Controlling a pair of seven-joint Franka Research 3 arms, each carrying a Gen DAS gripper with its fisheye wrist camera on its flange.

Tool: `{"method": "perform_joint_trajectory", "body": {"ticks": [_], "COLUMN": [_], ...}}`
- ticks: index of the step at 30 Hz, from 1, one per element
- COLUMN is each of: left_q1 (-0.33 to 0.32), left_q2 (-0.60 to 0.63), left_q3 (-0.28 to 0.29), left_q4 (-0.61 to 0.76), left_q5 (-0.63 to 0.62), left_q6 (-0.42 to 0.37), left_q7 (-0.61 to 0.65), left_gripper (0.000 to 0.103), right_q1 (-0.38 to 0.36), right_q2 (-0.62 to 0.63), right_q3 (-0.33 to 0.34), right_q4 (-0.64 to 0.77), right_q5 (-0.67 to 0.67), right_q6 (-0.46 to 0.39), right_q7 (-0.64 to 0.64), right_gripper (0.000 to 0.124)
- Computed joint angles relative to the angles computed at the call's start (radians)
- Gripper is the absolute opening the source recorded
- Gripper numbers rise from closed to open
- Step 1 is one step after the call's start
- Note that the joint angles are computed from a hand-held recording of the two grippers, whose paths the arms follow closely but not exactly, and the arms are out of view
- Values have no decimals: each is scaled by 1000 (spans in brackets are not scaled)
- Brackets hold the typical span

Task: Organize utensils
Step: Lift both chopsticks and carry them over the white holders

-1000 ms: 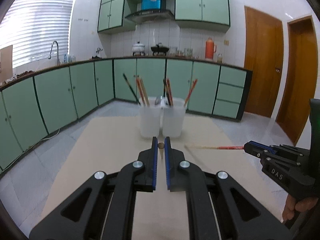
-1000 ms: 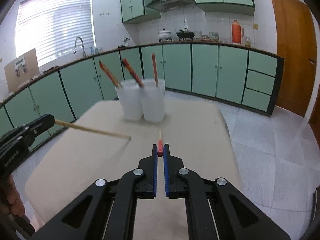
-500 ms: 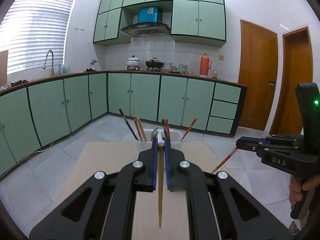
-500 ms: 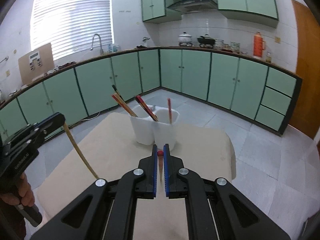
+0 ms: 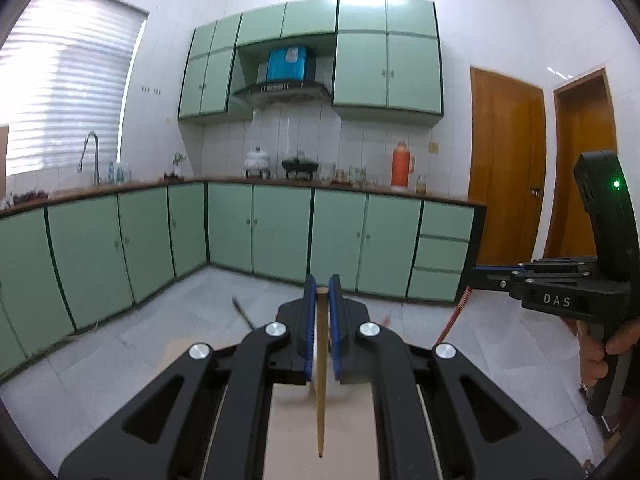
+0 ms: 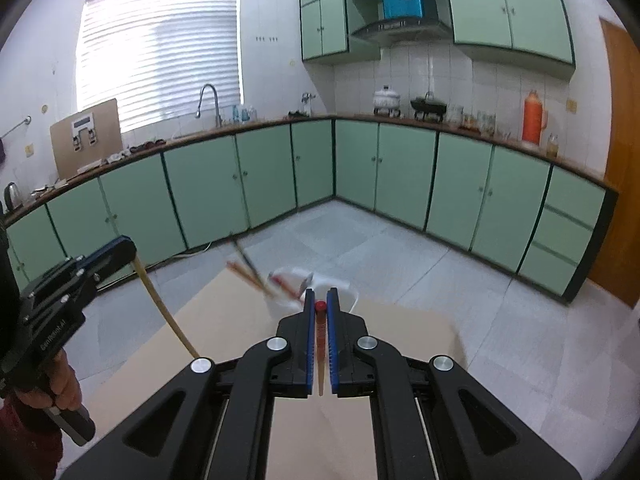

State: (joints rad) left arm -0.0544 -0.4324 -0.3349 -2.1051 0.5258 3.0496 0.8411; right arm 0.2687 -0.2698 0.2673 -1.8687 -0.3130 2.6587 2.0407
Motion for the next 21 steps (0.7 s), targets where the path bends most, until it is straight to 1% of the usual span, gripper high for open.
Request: {"method": "perform_joint_trajectory", "body": {"ticks": [3,5,7,9,10,13,15,17,21], "left_q1": [53,102,174,197,217,222,207,189,139], "left_q2": [52,93,137,176,204,274,322,353,416], "left_q3": [-38,-74,-133,-158,-179,-197,-198,-188,-152], "left_q4": [92,166,250,312,355,439,482,502,523], "left_q5": [35,81,170,241,291,389,437,481,516], "left_q6": [9,11,-2,-17,-28,-53,-74,-90,-114], "left_q7": [-19,-52,-116,-166,-201,-264,-290,-320,-335], "left_gripper": [6,6,6,6,6,6,6,6,6], "right_q1": [-23,-23,-15,-2,11,52,77,99,133], "right_q2": [33,62,95,144,163,230,278,308,371], "right_q3": [9,5,-3,-11,-22,-52,-75,-101,-148], "right_q4": [81,134,186,254,276,350,390,408,437], "right_q5": [-56,-82,-109,-144,-146,-142,-127,-105,-55], "right_q6": [-14,-17,-20,-34,-36,-48,-52,-44,-24], "right_q7": [15,15,10,6,0,-26,-43,-57,-80], "right_gripper": [6,6,6,6,6,6,6,6,6]}}
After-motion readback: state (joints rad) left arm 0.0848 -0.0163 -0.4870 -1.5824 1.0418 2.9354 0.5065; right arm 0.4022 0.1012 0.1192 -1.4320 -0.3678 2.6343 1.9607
